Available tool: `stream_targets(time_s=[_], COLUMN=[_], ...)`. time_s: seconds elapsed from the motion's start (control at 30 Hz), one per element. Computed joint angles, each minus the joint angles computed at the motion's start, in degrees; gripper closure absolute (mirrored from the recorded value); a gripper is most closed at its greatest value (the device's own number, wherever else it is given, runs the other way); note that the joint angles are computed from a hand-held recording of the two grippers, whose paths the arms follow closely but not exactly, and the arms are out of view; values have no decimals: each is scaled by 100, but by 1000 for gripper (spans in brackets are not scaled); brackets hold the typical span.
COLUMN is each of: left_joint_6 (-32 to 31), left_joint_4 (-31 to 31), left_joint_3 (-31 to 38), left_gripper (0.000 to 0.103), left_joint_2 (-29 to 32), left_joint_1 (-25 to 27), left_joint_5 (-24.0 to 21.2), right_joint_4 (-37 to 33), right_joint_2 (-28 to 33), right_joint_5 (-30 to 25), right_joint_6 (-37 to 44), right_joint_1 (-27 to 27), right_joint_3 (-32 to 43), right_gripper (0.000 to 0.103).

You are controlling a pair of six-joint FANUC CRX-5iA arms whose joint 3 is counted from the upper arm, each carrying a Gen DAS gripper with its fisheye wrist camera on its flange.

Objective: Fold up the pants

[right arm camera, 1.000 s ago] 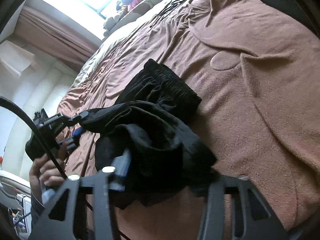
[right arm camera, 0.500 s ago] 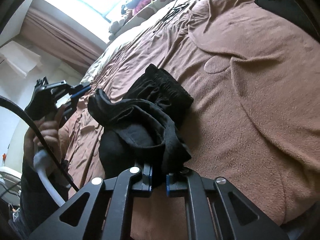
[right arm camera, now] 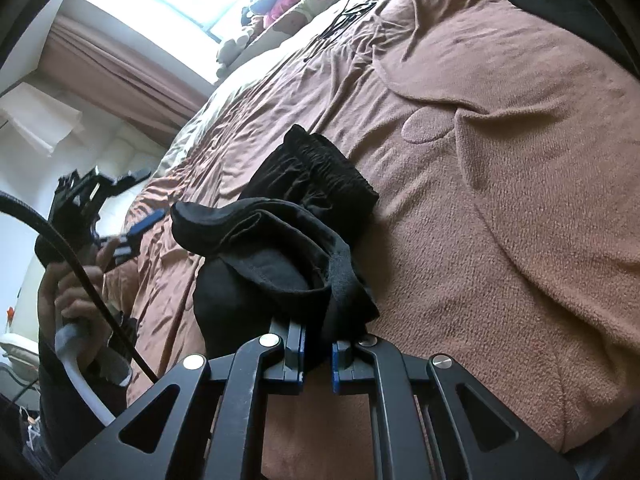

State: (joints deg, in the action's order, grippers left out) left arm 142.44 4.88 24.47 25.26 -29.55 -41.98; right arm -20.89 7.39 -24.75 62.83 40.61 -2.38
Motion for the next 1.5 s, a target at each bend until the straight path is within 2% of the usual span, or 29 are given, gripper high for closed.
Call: stream_targets(time_s=[0.2,0.37,0.43,0.57,0.63,0.83,0.97,1.07,1.13,1.2,1.27,1.3,1.37,1.4,1.47,1.5], left_joint_6=[244,204,233,315,450,610,755,870,909,867,835,849,793,751,696,659], left_joint_4=[51,177,88,-229,-545,-846,-879,-855,-981,-874,-718,-697,-661,-669,-697,-677], left_joint_3=[-513,-557,-328,141,527,991,881,681,774,721,678,678,656,743,854,865], left_gripper=[29,28,27,11,9,8,8,8,9,19,36,40,62,67,83,84], left_joint_2=[-196,-67,88,334,498,751,734,676,728,734,735,728,705,735,756,746], left_joint_1=[34,40,7,-96,-171,-230,-210,-175,-184,-139,-92,-87,-90,-99,-115,-113], left_joint_5=[121,118,-79,-420,-788,-1328,-1343,-1116,-1145,-996,-900,-871,-767,-826,-846,-794], right_joint_4=[-8,31,-32,-36,-4,-182,-267,-269,-286,-316,-316,-303,-272,-263,-311,-329], right_joint_2=[25,48,67,60,70,131,141,148,146,145,134,131,130,131,133,129], right_joint_5=[-8,-46,-91,-111,-110,-205,-230,-225,-223,-214,-197,-187,-168,-159,-156,-142], right_joint_6=[-1,-51,-6,24,9,149,220,222,247,265,261,252,232,234,278,289], right_joint_1=[-2,7,-12,-15,-9,-76,-104,-103,-108,-114,-112,-108,-95,-93,-109,-116], right_joint_3=[15,43,76,80,87,173,189,192,190,185,169,161,149,143,142,135], right_gripper=[97,97,97,97,97,97,97,97,97,97,97,97,97,97,97,97])
